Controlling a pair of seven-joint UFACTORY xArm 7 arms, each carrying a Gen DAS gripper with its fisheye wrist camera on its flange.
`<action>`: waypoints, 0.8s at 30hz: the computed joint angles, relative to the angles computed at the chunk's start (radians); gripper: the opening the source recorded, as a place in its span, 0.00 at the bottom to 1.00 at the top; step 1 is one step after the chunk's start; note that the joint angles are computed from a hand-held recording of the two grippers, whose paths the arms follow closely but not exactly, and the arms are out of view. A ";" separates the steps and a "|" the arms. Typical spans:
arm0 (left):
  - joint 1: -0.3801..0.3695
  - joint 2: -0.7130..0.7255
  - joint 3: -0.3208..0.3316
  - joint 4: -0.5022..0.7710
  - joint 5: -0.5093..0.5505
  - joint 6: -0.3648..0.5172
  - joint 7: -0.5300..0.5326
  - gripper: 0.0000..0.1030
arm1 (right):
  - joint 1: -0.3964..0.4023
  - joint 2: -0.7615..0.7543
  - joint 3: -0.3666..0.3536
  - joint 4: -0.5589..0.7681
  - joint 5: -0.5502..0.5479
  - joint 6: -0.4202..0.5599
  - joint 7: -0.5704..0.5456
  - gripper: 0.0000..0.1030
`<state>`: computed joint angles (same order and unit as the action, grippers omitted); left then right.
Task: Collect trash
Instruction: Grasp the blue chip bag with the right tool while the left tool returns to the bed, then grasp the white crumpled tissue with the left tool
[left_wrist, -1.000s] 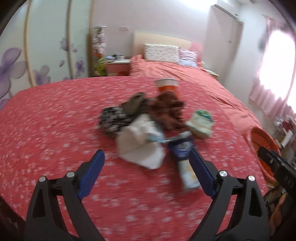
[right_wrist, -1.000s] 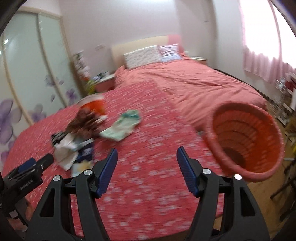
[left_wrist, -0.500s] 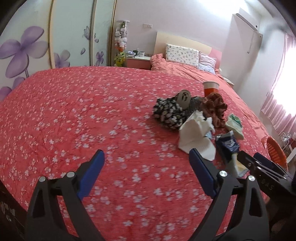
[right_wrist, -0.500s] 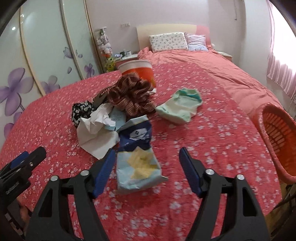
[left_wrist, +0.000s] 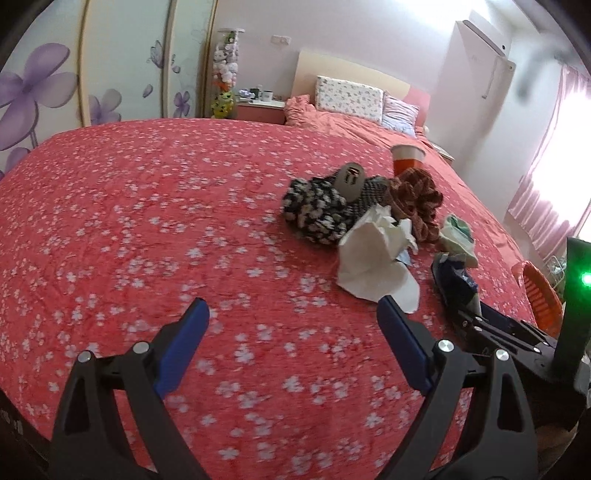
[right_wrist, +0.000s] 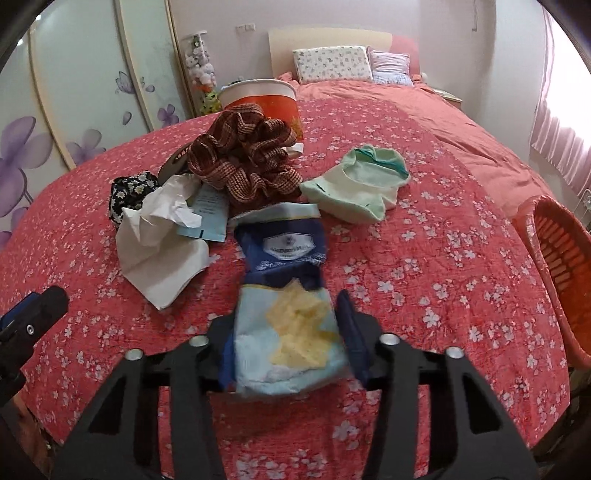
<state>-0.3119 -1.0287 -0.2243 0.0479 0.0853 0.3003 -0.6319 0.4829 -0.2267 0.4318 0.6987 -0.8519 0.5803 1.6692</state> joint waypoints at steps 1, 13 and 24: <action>0.000 0.028 -0.008 0.011 0.000 -0.015 -0.004 0.88 | 0.001 -0.006 0.001 -0.003 -0.001 0.007 0.002 0.44; 0.148 0.346 -0.204 0.192 0.100 -0.177 -0.101 0.88 | -0.042 -0.218 0.036 -0.158 0.115 0.011 -0.011 0.39; 0.297 0.517 -0.320 0.320 0.239 -0.187 -0.191 0.63 | -0.100 -0.335 0.074 -0.243 0.235 -0.034 -0.083 0.39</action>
<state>-0.0147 -0.5121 -0.5439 0.3684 0.3247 0.1131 -0.8225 0.3825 -0.5615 0.5057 0.4554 -0.6172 0.5465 1.5866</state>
